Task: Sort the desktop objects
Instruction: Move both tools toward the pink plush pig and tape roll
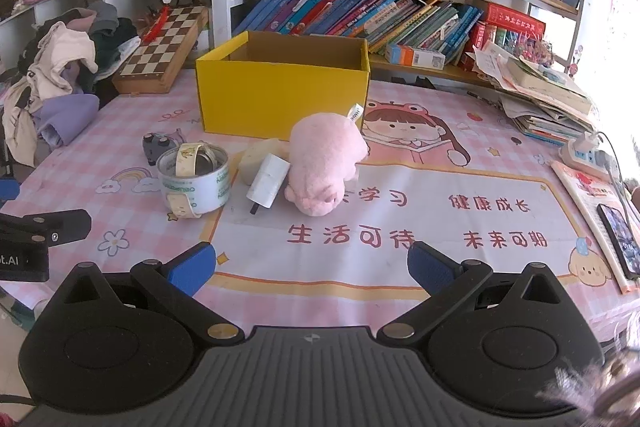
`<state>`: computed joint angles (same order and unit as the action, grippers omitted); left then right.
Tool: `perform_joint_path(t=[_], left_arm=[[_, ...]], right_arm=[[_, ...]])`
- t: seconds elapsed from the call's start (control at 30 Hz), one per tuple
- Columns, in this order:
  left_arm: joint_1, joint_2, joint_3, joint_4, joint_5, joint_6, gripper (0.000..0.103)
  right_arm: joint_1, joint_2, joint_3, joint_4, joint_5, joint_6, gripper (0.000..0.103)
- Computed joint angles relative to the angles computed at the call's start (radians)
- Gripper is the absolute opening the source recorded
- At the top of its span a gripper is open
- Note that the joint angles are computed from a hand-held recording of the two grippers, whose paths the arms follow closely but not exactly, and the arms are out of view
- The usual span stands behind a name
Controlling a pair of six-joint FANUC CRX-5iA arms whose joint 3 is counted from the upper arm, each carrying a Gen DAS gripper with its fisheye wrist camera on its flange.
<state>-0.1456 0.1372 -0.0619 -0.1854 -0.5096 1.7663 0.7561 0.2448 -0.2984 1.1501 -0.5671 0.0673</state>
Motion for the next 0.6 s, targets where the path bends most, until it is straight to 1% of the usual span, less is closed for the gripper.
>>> perform_joint_path(t=[0.2,0.3,0.6], left_arm=[[-0.013,0.009,0.024,-0.02,-0.039,0.01,0.103],[0.0,0.003,-0.002,0.011,-0.008,-0.017,0.103],[-0.006,0.015,0.018,0.006,-0.027,-0.01,0.103]], right_arm=[[0.002,0.001,0.003,-0.01,-0.007,0.003,0.103],[0.003,0.001,0.004,-0.015,-0.011,0.005,0.103],[0.005,0.002,0.008,-0.031,-0.021,0.01,0.103]])
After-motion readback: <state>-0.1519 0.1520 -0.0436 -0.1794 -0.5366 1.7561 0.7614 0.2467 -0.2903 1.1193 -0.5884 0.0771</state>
